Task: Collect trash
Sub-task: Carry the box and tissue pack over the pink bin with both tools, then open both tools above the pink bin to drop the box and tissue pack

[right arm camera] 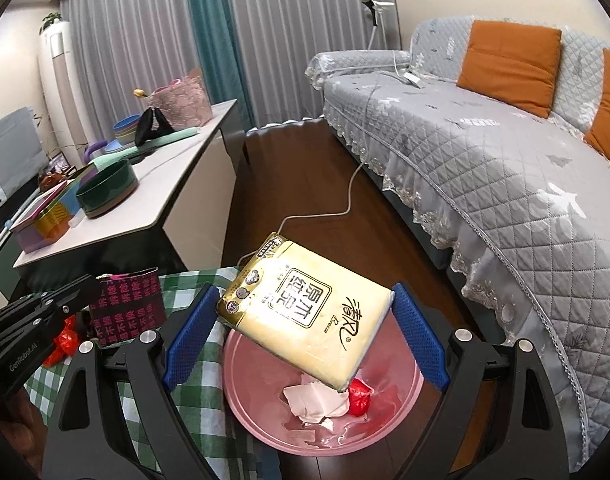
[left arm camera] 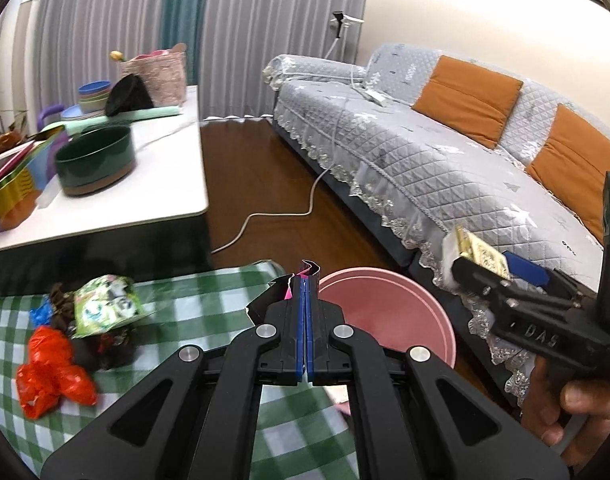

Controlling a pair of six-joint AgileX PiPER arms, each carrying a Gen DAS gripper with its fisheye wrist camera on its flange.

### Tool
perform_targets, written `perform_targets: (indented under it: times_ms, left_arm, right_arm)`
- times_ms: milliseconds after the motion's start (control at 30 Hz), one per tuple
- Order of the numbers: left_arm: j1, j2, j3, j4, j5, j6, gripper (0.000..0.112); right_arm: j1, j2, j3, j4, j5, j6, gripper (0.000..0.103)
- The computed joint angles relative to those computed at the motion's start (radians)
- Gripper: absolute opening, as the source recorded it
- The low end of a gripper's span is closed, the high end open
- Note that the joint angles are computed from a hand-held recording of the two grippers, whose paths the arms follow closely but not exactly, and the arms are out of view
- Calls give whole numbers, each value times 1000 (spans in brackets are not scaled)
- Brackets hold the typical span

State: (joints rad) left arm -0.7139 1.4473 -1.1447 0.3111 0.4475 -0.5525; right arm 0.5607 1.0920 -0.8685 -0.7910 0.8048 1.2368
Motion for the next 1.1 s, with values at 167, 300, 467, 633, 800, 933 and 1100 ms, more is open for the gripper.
perform_targets:
  times_ms: [167, 300, 467, 633, 800, 933, 1100]
  left_arm:
    - [-16, 71, -65, -13, -9, 17, 0]
    - [-12, 117, -107, -39, -20, 32, 0]
    - [-27, 170, -162, -53, -4, 48, 0]
    - [-59, 215, -216, -18, 34, 23, 0]
    - [-73, 254, -268, -16, 64, 13, 0]
    - [-81, 268, -291, -18, 80, 13, 0]
    - [-90, 282, -315, -65, 101, 62, 1]
  right_arm:
    - [-48, 16, 7, 22, -18, -36, 86]
    - [-89, 30, 17, 17, -35, -45, 86]
    - [-146, 41, 22, 52, -79, -89, 86]
    - [-195, 66, 24, 98, -114, -133, 86]
    - [-229, 81, 23, 147, -133, -177, 86]
    - [-248, 82, 24, 175, -143, -202, 86]
    - [-263, 96, 17, 206, -129, -233, 87]
